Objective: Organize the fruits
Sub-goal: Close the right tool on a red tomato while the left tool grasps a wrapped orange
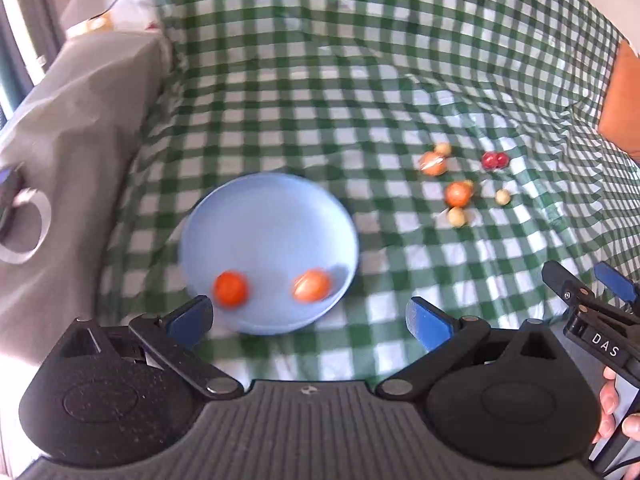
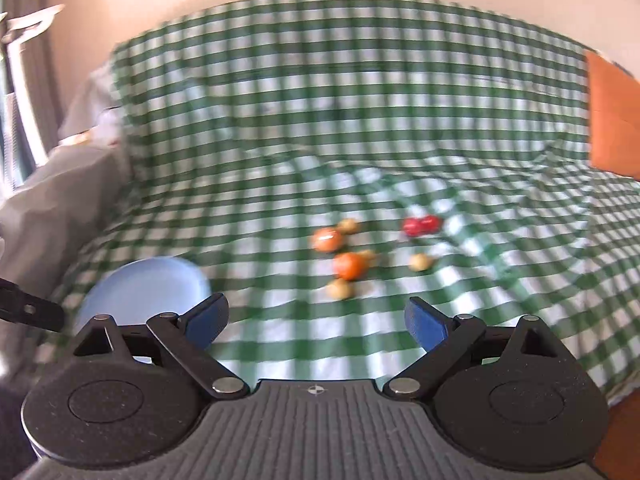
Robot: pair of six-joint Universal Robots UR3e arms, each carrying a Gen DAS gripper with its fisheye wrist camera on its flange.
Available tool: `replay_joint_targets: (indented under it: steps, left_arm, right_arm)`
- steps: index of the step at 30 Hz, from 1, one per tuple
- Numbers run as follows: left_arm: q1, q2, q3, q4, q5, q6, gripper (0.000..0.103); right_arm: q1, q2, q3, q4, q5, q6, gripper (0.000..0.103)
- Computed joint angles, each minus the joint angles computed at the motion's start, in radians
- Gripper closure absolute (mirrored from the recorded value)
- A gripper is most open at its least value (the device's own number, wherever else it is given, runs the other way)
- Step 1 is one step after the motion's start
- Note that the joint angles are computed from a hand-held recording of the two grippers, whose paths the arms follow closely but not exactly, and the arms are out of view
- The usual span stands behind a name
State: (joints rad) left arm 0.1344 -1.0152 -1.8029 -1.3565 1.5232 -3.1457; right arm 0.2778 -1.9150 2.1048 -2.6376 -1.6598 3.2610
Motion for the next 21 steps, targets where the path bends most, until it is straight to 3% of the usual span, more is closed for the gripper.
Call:
replay_joint_targets:
  steps: [6, 12, 15, 21]
  left_arm:
    - [-0.223, -0.411, 0.199, 0.23, 0.093, -0.132, 0.0]
    - [-0.308, -0.87, 0.571, 0.282, 0.106, -0.177, 0.0]
    - [-0.328, -1.107, 0.816, 0.241, 0.112, -0.193, 0.0]
    - [-0.342, -1.574, 1.439, 0.013, 0.116, -0.21, 0.0]
  right_arm:
    - [-0.257, 0.094, 0.016, -0.093, 0.103, -0.101, 0.008]
    - [-0.383, 0.461, -0.147, -0.272, 0.118, -0.183, 0.008]
    - [-0.401, 0.685, -0.307, -0.315, 0.097, -0.215, 0.011]
    - [-0.42, 1.05, -0.666, -0.27, 0.119, -0.296, 0.018]
